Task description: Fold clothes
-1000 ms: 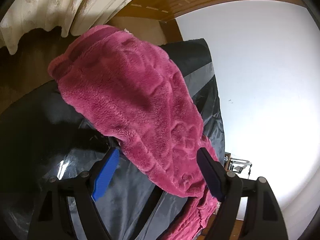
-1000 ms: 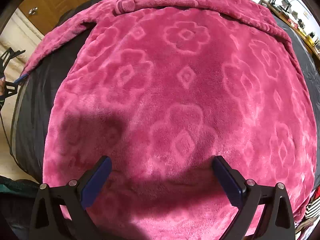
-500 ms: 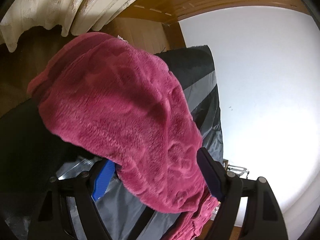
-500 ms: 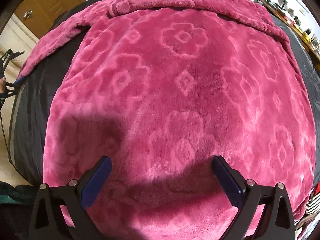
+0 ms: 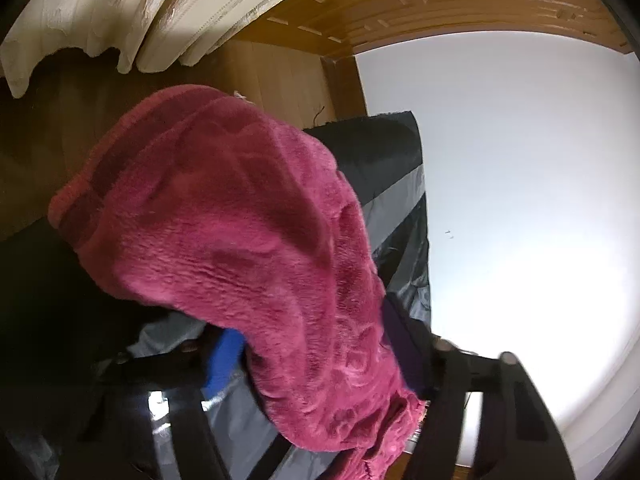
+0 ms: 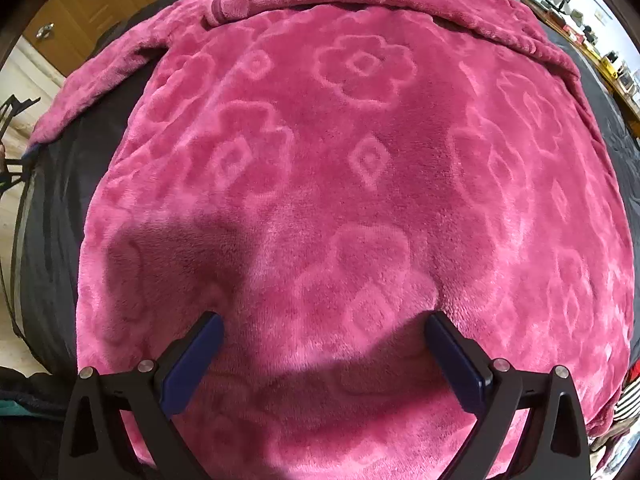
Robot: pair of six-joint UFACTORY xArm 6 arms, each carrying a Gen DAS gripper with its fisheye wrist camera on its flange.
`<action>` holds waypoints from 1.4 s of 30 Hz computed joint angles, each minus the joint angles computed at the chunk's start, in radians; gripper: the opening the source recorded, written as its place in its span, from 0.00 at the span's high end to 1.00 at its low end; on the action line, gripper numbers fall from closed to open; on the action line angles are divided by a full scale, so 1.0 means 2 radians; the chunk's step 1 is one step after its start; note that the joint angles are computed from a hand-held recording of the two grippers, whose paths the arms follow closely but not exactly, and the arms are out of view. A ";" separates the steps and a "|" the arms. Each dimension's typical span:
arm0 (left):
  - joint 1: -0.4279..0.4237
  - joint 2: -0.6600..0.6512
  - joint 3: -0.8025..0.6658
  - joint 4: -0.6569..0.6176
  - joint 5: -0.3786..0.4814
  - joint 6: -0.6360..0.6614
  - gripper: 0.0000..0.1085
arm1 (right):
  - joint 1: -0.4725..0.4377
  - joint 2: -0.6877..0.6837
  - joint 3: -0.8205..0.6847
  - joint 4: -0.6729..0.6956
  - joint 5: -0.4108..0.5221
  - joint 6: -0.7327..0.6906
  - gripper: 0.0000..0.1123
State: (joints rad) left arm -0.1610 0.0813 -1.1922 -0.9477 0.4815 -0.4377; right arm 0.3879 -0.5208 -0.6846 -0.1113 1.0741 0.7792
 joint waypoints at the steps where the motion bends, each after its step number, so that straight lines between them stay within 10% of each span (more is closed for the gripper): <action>1: 0.001 0.003 -0.002 0.008 0.003 -0.007 0.55 | 0.005 0.006 -0.004 -0.003 0.002 0.006 0.09; 3: 0.004 0.008 -0.006 0.020 0.012 -0.019 0.74 | 0.012 0.014 -0.011 -0.005 0.005 0.012 0.09; 8: 0.007 0.014 -0.010 0.029 0.018 -0.017 0.83 | 0.022 0.028 -0.022 -0.005 0.006 0.020 0.09; 26: -0.053 -0.047 -0.061 0.280 -0.012 -0.135 0.86 | 0.013 -0.003 -0.028 -0.033 -0.015 0.012 0.09; 33: -0.120 -0.028 -0.159 0.475 0.037 -0.248 0.86 | -0.269 -0.089 0.044 0.091 -0.049 -0.300 0.09; 42: -0.242 0.128 -0.423 0.587 0.166 -0.240 0.86 | -0.400 -0.004 -0.003 0.177 -0.089 -0.463 0.09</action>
State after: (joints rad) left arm -0.6449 0.3374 -2.0386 0.2253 0.8138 -0.9176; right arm -0.4129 -0.5295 -0.6900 0.2423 0.8956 -0.1462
